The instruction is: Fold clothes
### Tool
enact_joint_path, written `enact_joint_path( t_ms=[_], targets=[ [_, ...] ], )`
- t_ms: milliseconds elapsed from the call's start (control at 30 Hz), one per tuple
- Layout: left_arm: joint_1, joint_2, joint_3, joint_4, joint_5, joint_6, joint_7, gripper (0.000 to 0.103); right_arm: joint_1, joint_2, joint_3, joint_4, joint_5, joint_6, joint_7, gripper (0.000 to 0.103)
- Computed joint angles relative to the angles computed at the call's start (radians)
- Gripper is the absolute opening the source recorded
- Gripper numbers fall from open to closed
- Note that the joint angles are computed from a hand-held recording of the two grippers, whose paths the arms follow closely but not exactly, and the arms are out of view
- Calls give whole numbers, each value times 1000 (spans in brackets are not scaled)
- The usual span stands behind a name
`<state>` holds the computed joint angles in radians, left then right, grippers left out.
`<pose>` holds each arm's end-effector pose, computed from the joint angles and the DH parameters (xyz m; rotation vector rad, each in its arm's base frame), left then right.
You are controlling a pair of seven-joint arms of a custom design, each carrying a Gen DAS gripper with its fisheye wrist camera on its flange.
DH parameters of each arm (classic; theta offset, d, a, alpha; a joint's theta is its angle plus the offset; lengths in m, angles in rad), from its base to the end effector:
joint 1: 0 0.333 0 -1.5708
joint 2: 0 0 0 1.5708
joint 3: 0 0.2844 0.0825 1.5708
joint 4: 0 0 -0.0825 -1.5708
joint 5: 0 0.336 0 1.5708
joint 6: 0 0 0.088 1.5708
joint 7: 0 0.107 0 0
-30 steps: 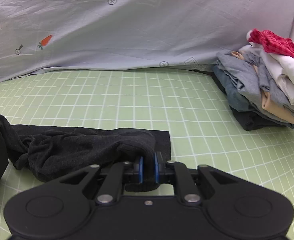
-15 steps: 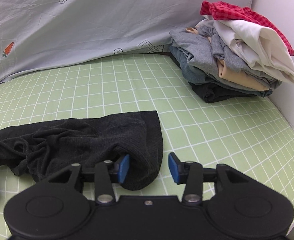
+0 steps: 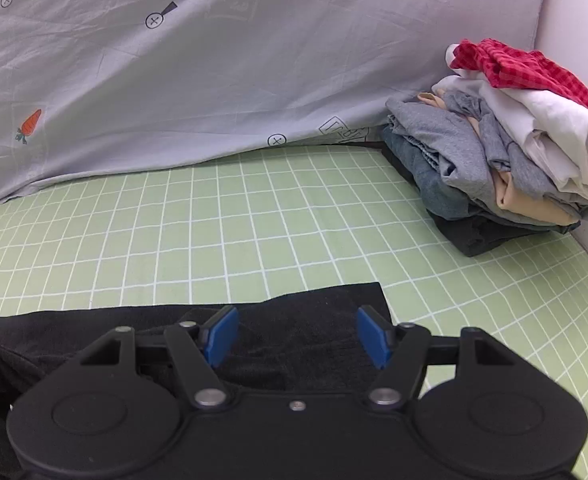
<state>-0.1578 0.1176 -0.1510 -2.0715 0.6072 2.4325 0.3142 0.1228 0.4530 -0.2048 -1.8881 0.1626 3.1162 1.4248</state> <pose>0.5234 -0.1635 0.3967 -2.3380 1.3359 -0.3264 0.6321 -0.0498 0.3685 -1.7557 1.8271 -0.8311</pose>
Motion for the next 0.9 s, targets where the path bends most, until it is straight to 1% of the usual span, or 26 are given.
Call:
enact_joint_path(
  t_ms=[67, 133, 200, 300, 333, 367, 433, 500, 567, 600, 633, 667, 700, 767, 800, 900],
  targets=[
    [19, 27, 16, 20, -13, 0, 4, 43, 28, 70, -35, 94, -4, -65, 48, 67],
    [44, 58, 35, 45, -35, 14, 21, 43, 33, 137, -50, 196, -13, -145, 102, 67],
    [65, 96, 46, 79, -60, 14, 59, 43, 9, 208, -36, 316, -20, -241, 147, 66],
    [83, 167, 65, 146, -75, -1, 99, 44, -27, 297, -10, 465, -35, -361, 206, 64],
    [85, 185, 73, 163, -79, -5, 92, 44, -35, 324, -6, 509, -42, -399, 231, 63],
    [87, 204, 80, 180, -84, -9, 86, 44, -33, 342, -14, 536, -61, -416, 256, 61],
    [93, 242, 92, 216, -94, -18, 74, 44, -24, 359, -29, 558, -109, -423, 283, 53],
    [97, 269, 100, 237, -102, -12, 62, 43, -16, 378, -46, 586, -154, -436, 309, 33],
    [90, 285, 114, 251, -86, -1, 36, 42, -28, 382, -37, 599, -169, -445, 323, 29],
    [85, 290, 118, 260, -75, -9, 32, 36, -37, 378, -29, 597, -169, -444, 329, 19],
    [80, 294, 121, 269, -64, -17, 27, 30, -44, 371, -24, 587, -167, -436, 337, 13],
    [75, 299, 124, 277, -53, -25, 22, 25, -53, 362, -17, 575, -162, -424, 344, 4],
    [75, 296, 125, 274, -51, -22, 13, 18, -64, 351, -5, 556, -151, -406, 347, 3],
    [74, 290, 125, 267, -46, -16, -5, 11, -80, 330, 12, 520, -130, -369, 347, 2],
    [71, 278, 126, 253, -38, -10, -21, 9, -74, 318, 4, 498, -135, -344, 347, 2],
    [61, 240, 129, 220, -5, -8, -66, 8, -35, 278, -42, 427, -168, -256, 361, 1]
  ],
)
